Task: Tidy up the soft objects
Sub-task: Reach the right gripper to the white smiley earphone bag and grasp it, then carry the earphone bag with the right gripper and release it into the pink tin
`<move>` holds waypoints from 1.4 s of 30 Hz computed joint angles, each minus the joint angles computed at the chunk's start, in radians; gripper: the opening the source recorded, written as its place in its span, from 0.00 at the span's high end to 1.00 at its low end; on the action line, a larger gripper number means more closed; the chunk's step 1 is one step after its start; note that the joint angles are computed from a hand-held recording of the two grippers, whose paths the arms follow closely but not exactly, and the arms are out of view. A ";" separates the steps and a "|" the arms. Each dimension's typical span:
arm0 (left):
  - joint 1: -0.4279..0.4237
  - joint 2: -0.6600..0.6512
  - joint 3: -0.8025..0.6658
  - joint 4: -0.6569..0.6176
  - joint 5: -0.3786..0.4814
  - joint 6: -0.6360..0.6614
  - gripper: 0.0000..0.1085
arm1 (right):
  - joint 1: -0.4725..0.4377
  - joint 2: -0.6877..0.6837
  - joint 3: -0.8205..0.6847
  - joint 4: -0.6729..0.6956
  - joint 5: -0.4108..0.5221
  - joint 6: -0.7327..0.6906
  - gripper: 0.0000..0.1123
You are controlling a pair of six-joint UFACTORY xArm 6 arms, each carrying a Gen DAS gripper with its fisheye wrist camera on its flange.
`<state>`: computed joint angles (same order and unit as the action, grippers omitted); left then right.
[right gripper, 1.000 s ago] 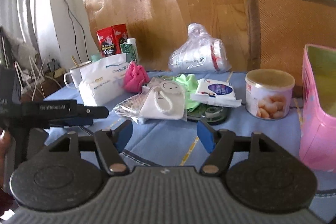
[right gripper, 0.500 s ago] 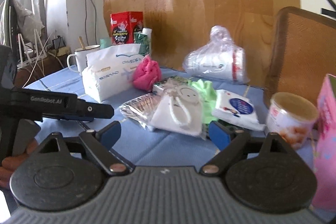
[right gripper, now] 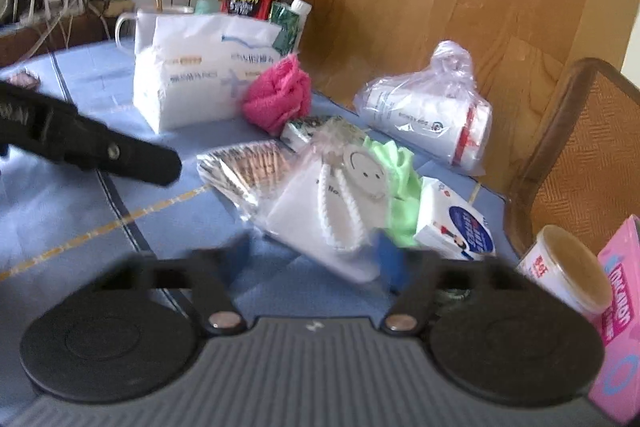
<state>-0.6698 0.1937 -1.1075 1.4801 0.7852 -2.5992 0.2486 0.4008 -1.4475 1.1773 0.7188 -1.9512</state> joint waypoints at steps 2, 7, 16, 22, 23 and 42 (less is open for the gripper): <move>0.000 0.001 -0.002 -0.003 0.001 0.004 0.22 | -0.003 -0.022 0.033 0.058 -0.016 -0.088 0.70; 0.000 0.001 -0.001 -0.006 0.000 0.008 0.22 | -0.055 -0.117 0.147 0.172 0.001 -0.257 0.78; 0.018 0.003 -0.005 0.017 -0.054 0.027 0.19 | -0.246 -0.289 0.332 0.010 0.189 -0.281 0.41; 0.018 -0.014 -0.020 -0.003 -0.138 0.093 0.19 | -0.362 -0.188 0.130 -0.131 0.520 0.144 0.23; 0.021 -0.014 -0.031 -0.013 -0.169 0.118 0.19 | -0.367 -0.161 0.091 -0.130 0.551 0.203 0.23; -0.023 0.213 -0.348 -0.324 -0.233 0.610 0.50 | -0.255 -0.215 0.242 -0.057 0.330 0.126 0.24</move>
<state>-0.6929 0.4072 -1.4550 1.1563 0.5524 -1.9891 -0.0065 0.1854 -1.2051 1.1198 1.0483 -1.8254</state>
